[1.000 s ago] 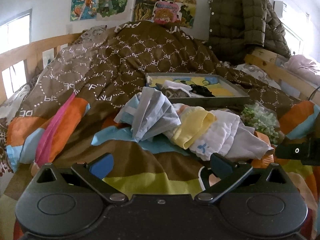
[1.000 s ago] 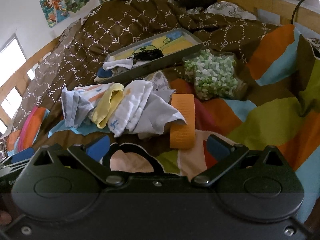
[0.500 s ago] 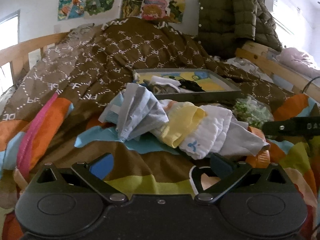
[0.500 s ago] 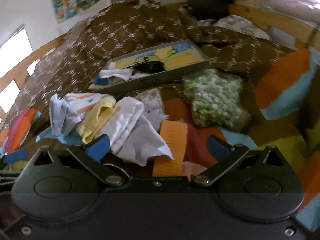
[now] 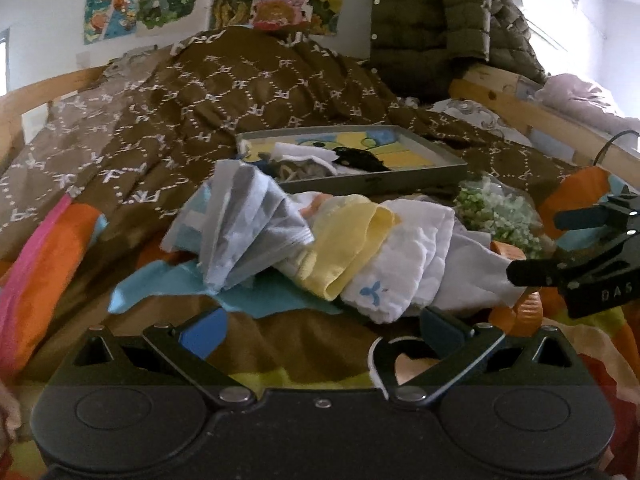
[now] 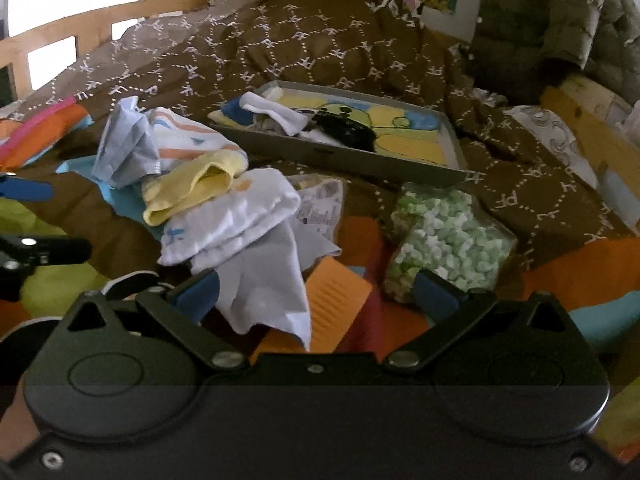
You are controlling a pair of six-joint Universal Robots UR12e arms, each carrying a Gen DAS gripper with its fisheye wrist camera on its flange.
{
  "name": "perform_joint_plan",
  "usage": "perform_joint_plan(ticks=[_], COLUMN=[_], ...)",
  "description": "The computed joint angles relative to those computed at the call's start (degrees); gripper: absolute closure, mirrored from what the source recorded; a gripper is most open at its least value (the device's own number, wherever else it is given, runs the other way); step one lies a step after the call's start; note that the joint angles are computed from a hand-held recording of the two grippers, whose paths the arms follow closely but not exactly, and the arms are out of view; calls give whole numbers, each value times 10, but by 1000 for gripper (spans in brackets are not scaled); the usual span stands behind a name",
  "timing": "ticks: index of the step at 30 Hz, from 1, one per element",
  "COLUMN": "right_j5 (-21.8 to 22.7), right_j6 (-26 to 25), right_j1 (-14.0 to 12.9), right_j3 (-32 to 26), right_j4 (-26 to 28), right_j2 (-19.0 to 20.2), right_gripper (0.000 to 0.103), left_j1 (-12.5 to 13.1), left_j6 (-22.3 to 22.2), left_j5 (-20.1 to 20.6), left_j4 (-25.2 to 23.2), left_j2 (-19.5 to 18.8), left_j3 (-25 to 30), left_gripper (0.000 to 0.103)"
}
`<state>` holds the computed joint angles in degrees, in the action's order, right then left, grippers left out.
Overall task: Organize soft objects
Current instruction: 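Reach the right gripper to the white cloth and close on it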
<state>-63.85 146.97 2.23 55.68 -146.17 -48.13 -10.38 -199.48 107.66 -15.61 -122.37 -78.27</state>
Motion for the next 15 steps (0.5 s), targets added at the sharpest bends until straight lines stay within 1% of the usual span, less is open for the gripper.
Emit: perform_joint_plan(ticks=[2,4,6,10,12,14,15], right_j5=[4,-6,-6,-7,0,4,0], right_j6=[-11,-25,-45,-68,-68,-70,-73], right_j1=[0,0,2,5,6,6,7], right_j3=[2,9,13,23,23,27,28], right_j4=[-9,-11,-1,-6,-2,-3,-4], right_j2=[1,-1,-2,-4,-4,-7,-7], right_gripper=[1,1,1,2,12,14,18], left_j1=[7,15,20,27,29,31,32], left_j6=[-6,-16,-24,-10,-5,-10,-16], left_j5=[-35,-72,-93,-131,-149,-166,-173], left_j4=[-15,-15,-2,7,3,-6,-10], left_j2=[-1,-3,-9,-22,-29,-34,-38], left_j3=[6,9,12,26,34,42,46], left_gripper=[1,1,1,3,6,10,12])
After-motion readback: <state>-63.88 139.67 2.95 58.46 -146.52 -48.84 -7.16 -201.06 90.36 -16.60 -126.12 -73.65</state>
